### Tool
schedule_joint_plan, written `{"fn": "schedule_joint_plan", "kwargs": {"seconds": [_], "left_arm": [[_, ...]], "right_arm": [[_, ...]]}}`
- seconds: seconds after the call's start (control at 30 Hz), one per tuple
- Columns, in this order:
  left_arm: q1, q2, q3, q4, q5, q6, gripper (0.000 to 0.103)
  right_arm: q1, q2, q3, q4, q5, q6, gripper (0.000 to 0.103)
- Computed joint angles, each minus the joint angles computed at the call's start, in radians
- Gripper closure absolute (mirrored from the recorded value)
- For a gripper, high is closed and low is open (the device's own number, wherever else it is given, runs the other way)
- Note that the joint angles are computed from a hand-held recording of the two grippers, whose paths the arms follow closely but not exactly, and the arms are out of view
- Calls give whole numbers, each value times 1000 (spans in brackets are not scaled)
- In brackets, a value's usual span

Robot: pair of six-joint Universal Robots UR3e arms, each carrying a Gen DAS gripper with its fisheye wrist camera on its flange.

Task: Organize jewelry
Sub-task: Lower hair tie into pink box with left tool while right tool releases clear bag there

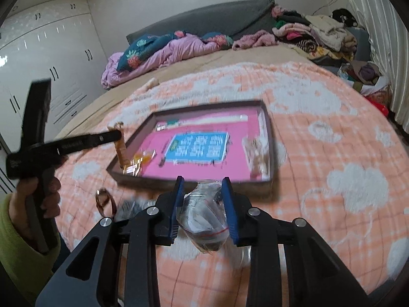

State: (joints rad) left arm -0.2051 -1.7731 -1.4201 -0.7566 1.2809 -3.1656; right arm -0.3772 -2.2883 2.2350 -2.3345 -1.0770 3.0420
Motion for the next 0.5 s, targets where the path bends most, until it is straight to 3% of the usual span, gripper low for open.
{"fn": "schedule_joint_plan", "kwargs": {"seconds": [0.5], "left_arm": [[-48,-191,160,-23,22,-4,93]], "right_arm": [[99,400,-201,-273,-127,100,74]]}}
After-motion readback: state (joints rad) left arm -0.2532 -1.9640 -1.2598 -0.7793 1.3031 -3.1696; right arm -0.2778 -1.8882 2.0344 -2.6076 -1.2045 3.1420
